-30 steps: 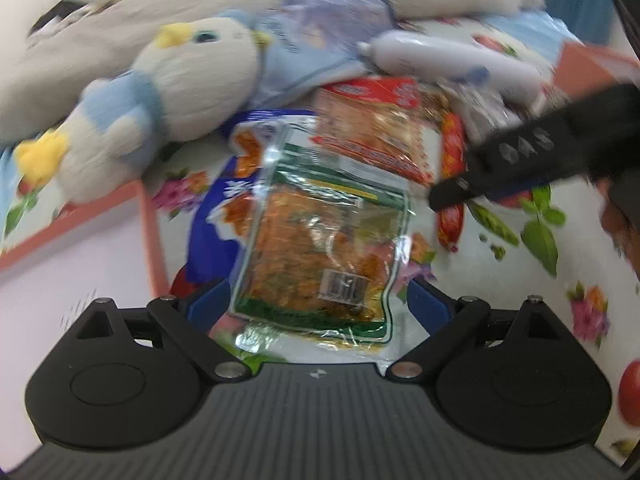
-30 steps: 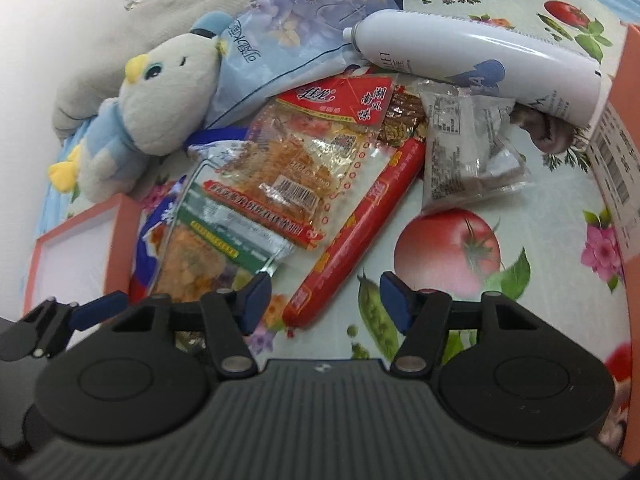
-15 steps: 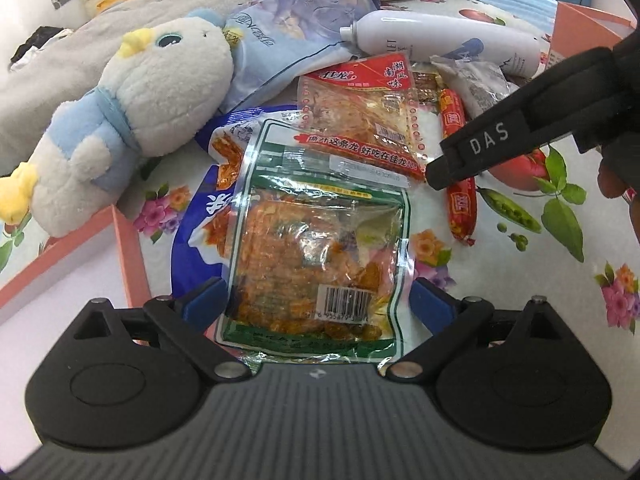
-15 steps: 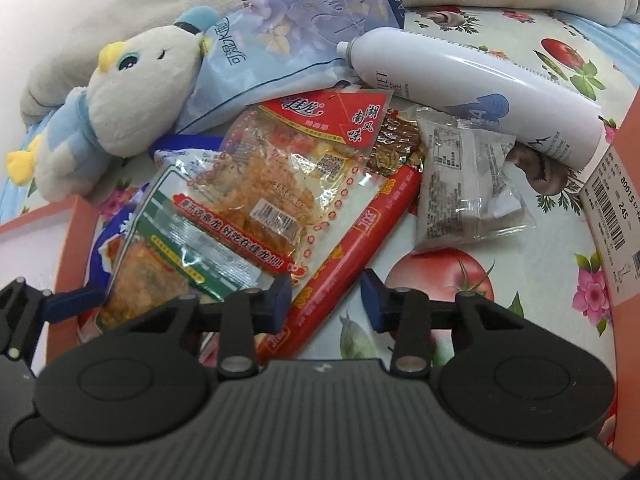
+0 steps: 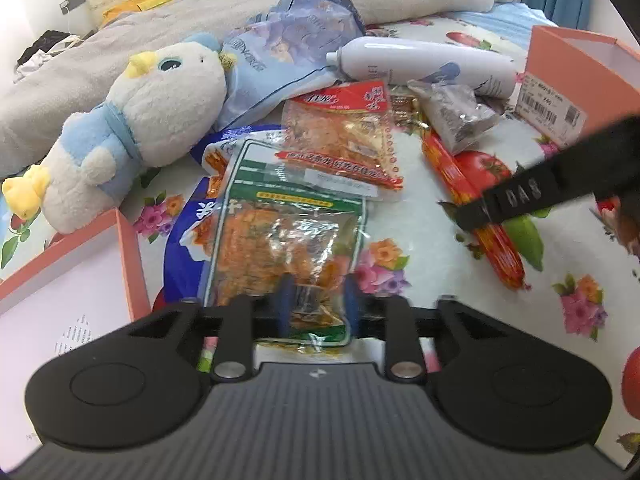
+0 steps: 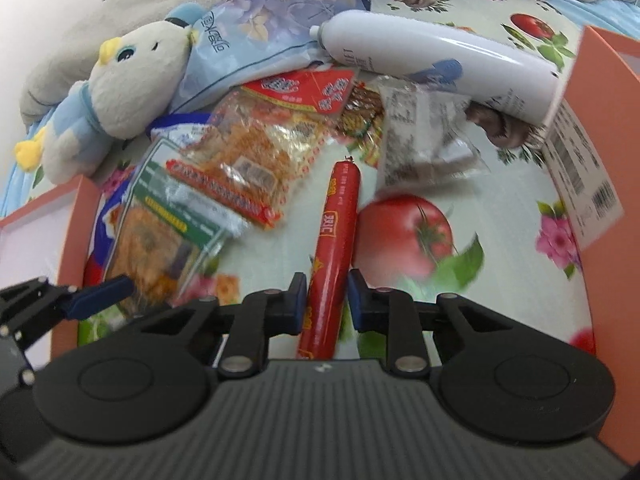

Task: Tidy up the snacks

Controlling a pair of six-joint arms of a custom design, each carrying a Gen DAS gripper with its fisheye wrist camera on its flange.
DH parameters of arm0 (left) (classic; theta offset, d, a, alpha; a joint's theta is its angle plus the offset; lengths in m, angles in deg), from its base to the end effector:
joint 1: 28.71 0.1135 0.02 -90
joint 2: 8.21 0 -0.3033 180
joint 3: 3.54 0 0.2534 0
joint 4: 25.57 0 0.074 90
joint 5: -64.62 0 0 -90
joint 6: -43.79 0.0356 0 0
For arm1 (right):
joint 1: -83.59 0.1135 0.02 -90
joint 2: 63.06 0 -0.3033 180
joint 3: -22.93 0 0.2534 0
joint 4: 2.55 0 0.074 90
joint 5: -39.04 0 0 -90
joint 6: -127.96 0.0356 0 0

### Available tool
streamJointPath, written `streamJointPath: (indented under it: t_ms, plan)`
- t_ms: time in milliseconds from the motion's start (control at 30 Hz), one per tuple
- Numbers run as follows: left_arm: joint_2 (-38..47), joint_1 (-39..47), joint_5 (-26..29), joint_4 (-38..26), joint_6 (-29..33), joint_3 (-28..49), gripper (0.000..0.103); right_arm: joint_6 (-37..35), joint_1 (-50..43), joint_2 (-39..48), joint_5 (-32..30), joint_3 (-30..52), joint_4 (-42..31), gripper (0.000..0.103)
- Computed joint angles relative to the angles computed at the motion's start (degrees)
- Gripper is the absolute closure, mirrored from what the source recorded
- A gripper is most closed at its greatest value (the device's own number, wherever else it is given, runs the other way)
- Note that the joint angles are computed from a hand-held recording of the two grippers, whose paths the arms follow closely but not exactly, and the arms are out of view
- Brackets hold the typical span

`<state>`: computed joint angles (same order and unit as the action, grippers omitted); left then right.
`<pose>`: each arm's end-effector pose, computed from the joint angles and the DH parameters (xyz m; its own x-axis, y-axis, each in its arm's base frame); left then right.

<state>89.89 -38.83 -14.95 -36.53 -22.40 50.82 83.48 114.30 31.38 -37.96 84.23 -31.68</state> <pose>0.3029 -0.0606 0.1496 -0.6237 0.5146 -0.5883 0.5767 0.8111 0.0981 0.2674 0.1495 0.1812 -0.8240 0.3191 -0.4681 0.2574 0.9469 0.1925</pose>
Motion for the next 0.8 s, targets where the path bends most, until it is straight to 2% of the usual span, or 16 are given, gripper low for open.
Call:
streamJointPath:
  t_ms: [33, 67, 100, 433, 700, 800]
  plan:
    - [-0.2, -0.1, 0.3, -0.2, -0.3, -0.2, 0.090, 0.6, 0.4, -1.0, 0.2, -0.9, -0.3, 0.078]
    - [-0.6, -0.2, 0.2, -0.3, -0.6, -0.5, 0.091, 1.2, 0.8, -1.8, 0.4, -1.7, -0.6, 0.078]
    - [-1.0, -0.4, 0.2, -0.3, -0.6, -0.9, 0.099, 1.7, 1.1, -2.7, 0.5, -2.4, -0.8, 0.078]
    - [-7.0, -1.1, 1.7, -2.2, -5.1, -5.8, 0.099, 6.2, 7.0, -9.6, 3.3, -7.9, -3.8, 0.078]
    - [-16.5, -2.7, 2.8, -7.0, -11.0, -11.1, 0.099, 10.2, 14.3, -14.2, 6.0, -11.3, -7.9, 0.078]
    - [-21.0, -3.1, 4.4, -10.5, -14.5, -12.6, 0.099, 12.8, 17.3, -16.1, 6.6, -12.6, -9.8, 0.078]
